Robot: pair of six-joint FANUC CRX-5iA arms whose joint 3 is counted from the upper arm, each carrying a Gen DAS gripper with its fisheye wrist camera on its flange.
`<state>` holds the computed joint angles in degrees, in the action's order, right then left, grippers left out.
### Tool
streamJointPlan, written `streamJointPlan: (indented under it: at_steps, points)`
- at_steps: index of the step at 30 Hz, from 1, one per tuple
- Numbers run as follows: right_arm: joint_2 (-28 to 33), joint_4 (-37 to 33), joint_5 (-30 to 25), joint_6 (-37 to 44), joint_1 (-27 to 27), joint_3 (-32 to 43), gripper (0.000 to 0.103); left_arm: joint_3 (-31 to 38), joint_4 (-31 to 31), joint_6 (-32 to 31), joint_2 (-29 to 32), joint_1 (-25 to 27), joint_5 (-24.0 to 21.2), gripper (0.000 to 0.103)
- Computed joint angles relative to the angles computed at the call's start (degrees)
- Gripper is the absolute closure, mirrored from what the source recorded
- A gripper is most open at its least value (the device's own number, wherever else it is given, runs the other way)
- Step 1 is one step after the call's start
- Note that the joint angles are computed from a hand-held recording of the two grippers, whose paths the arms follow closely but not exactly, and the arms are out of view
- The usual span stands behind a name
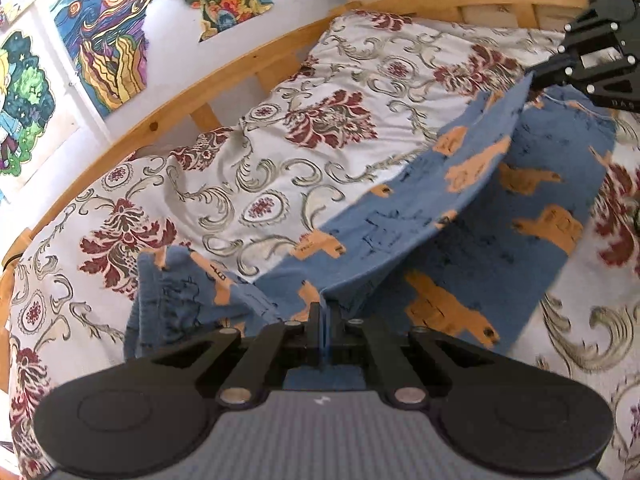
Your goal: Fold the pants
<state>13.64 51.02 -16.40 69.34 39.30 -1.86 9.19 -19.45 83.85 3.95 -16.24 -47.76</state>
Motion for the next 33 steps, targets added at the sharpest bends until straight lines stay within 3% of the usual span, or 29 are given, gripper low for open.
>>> streamJointPlan:
  at_steps: [11,25,33]
  points:
    - [-3.3,1.0,-3.8,-6.8,2.4,-6.4,0.103,-4.5,3.4,-3.5,-1.8,-0.4,-2.3,0.103]
    - [-3.9,-8.3,-7.4,-1.9,4.1,-6.2,0.103,-4.1,4.0,-5.4,-0.8,-0.2,-4.5,0.103]
    - [-4.1,-8.8,-7.6,-2.8,4.2,-7.2,0.103,-4.0,4.3,-7.0,-0.7,-0.2,-5.4,0.103]
